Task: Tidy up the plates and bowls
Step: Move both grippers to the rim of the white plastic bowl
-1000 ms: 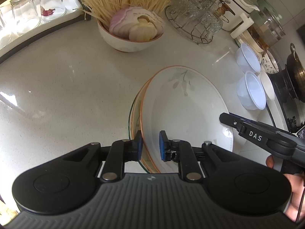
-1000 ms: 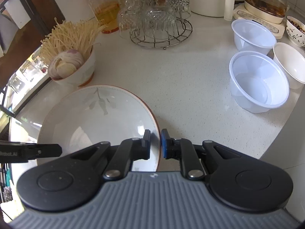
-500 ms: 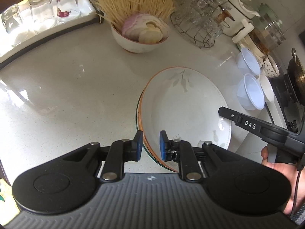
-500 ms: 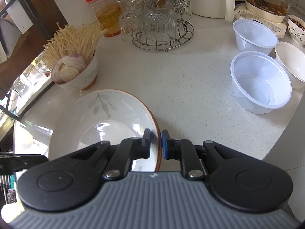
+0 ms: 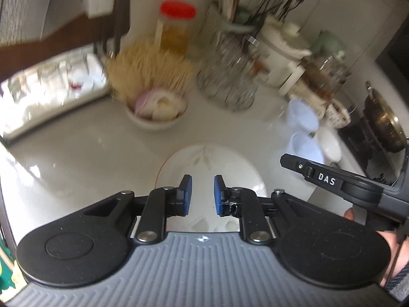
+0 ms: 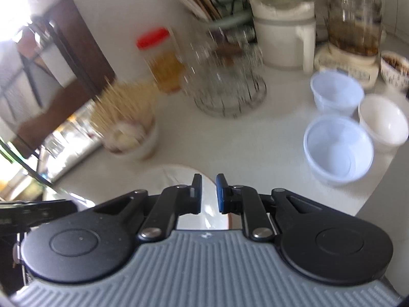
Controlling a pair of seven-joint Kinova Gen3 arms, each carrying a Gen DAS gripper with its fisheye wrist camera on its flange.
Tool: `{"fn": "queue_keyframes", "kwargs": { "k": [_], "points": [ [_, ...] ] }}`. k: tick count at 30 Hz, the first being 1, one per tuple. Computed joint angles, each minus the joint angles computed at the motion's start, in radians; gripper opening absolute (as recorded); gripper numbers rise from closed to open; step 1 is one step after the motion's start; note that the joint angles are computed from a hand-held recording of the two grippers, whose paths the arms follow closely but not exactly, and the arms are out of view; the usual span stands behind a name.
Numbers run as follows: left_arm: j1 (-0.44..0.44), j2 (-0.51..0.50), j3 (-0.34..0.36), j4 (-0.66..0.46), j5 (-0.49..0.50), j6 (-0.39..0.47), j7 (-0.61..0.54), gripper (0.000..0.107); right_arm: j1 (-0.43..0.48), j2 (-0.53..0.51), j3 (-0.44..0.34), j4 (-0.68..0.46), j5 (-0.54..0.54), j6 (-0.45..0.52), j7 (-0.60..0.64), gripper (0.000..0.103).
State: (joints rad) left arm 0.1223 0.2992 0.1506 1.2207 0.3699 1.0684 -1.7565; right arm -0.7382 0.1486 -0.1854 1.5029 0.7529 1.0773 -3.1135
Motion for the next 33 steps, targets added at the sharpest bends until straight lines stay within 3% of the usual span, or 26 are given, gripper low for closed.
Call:
{"fn": "queue_keyframes", "kwargs": {
  "k": [10, 21, 27, 33],
  "points": [
    [-0.012, -0.055, 0.017, -0.035, 0.071, -0.026, -0.083, 0.02, -0.071, -0.048, -0.058, -0.078, 0.151, 0.157, -0.059, 0.016],
    [0.008, -0.054, 0.01, -0.047, 0.055, -0.02, -0.117, 0.026, -0.139, -0.027, -0.081, -0.125, 0.212, 0.281, -0.105, 0.016],
    [0.061, -0.048, 0.004, -0.035, -0.01, -0.068, -0.032, 0.026, -0.095, -0.064, -0.066, -0.061, 0.176, 0.209, -0.105, 0.016],
    [0.169, -0.01, -0.008, -0.086, -0.155, -0.105, 0.166, 0.026, 0.036, -0.136, -0.05, 0.043, 0.108, 0.052, -0.02, 0.016]
  ]
}}
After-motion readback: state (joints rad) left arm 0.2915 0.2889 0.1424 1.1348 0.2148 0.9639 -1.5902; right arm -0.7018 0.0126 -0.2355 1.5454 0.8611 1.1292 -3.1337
